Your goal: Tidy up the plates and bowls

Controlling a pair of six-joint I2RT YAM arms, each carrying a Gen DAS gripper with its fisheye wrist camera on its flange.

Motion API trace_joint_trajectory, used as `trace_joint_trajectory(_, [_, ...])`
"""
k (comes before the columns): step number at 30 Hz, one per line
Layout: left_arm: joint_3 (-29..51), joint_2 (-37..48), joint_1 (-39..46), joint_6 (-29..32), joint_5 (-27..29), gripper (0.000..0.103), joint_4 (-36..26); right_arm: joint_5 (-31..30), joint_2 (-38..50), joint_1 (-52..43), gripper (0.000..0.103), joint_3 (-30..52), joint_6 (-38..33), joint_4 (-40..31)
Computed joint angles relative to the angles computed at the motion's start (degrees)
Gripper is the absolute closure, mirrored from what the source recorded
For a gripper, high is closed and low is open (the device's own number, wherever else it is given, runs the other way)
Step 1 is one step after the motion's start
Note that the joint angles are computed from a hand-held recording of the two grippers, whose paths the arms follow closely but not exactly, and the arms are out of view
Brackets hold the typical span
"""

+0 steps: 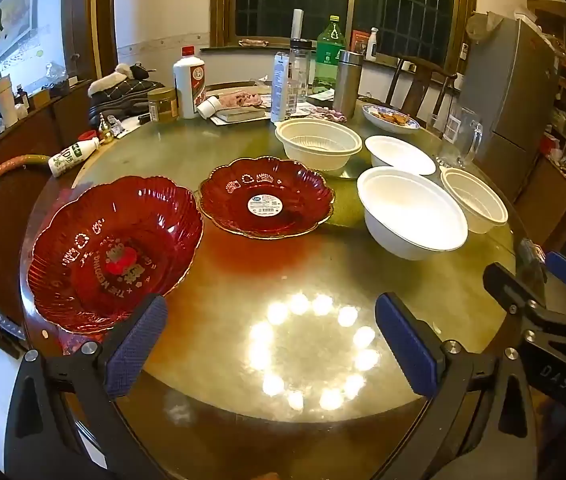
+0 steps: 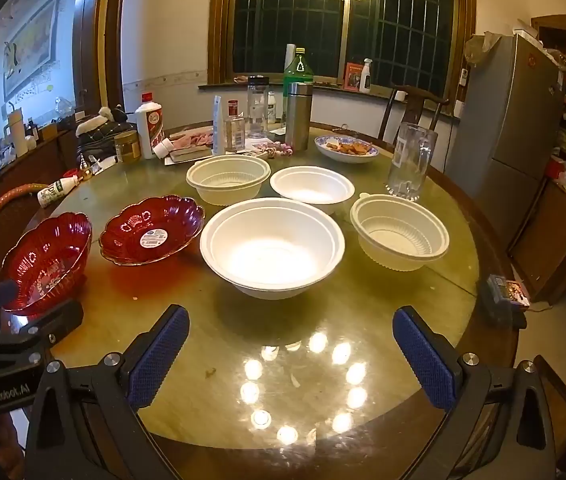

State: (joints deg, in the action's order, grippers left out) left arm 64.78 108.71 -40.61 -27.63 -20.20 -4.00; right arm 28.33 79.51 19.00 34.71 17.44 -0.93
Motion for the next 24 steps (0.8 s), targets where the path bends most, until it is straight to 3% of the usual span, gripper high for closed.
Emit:
trace_joint_trajectory(5, [0.36,0.27,-1.72,1.86,-3.09,0.000,0.07,-0.59,-1.02,-0.96,0.000,-0.39,-0.28,-0.19])
trace_joint_trajectory(7, [-0.11,-0.08,-0.59,2.13,-0.72,0.000,0.47,-0.23,0.91,-0.36,0.000,0.19,0.33,0.87])
trace_joint_trajectory(15, [-1.19,-0.72,0.69,0.58,0.14,0.000,0.49,-1.05,3.33,0.11,0.000,1.21,1.86,1.12])
trace_joint_trajectory(24, [-1.59,-1.12,0.16,1.16,-2.22,0.000,1.13,-0.80,3.96,0.55,0.000,1.89,2.52,0.84])
